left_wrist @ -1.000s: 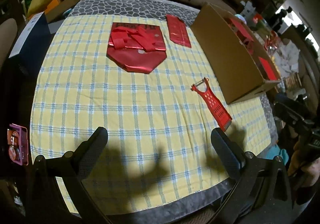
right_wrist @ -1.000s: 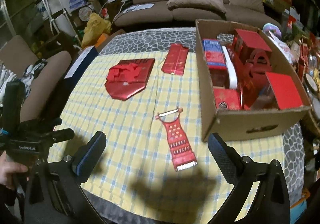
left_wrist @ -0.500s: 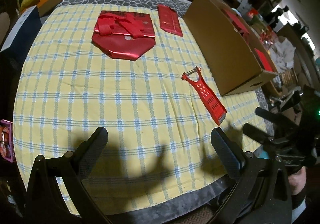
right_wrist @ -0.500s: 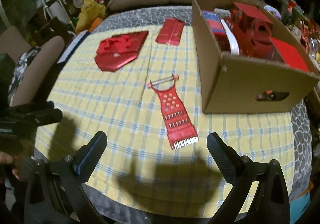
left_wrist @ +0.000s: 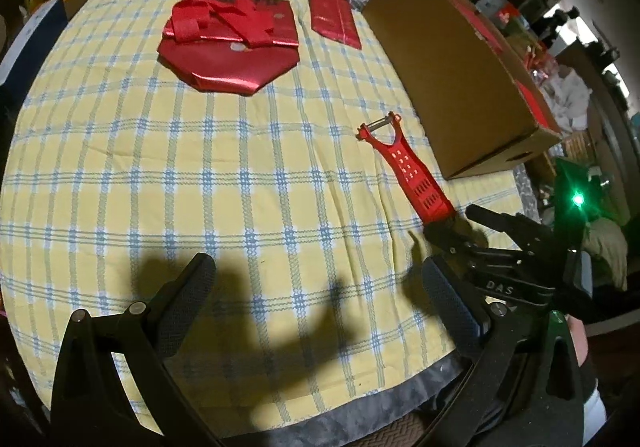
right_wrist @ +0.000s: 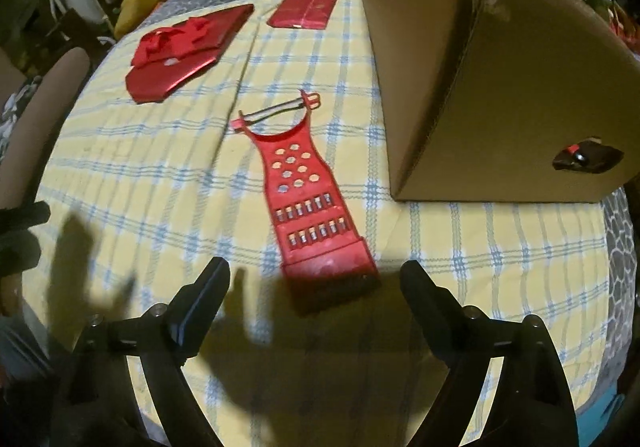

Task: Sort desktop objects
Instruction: 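Grasp the red grater-peeler at its blade end with the right gripper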

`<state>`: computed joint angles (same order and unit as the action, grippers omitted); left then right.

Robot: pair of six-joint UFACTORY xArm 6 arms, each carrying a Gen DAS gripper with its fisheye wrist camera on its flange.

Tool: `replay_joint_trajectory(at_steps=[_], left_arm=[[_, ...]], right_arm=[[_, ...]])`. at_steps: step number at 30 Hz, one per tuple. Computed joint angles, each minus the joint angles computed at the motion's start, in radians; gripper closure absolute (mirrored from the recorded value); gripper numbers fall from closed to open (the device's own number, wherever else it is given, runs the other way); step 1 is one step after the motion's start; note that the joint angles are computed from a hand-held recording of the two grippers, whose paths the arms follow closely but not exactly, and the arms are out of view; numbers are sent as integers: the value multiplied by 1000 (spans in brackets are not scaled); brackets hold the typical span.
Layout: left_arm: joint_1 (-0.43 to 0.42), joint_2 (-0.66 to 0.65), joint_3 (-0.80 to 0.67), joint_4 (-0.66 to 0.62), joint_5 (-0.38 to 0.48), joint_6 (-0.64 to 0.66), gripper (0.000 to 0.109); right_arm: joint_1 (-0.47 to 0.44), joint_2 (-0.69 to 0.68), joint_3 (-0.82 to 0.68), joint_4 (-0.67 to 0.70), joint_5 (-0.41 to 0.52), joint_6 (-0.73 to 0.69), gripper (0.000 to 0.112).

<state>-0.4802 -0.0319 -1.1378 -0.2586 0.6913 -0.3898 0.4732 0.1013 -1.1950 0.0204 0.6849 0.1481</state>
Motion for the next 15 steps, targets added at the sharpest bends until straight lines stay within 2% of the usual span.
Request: replay_joint_trajectory(at_steps=[2, 5, 9, 11, 13, 15], left_arm=[[1, 14, -6, -20, -3, 13, 6], [2, 37, -15, -71, -13, 35, 6], [1, 72, -42, -114, -9, 52, 6], [0, 79, -47, -133, -14, 60, 6], [0, 85, -48, -170, -24, 77, 6], [0, 91, -52, -192, -27, 86, 6]], right_arm=[[-1, 11, -6, -3, 3, -4, 24], [0, 25, -13, 3, 6, -22, 34], [7, 45, -27, -36, -4, -4, 34], [9, 45, -26, -47, -11, 5, 38], [11, 42, -24, -71, -15, 19, 58], [12, 41, -27, -44, -12, 0, 59]])
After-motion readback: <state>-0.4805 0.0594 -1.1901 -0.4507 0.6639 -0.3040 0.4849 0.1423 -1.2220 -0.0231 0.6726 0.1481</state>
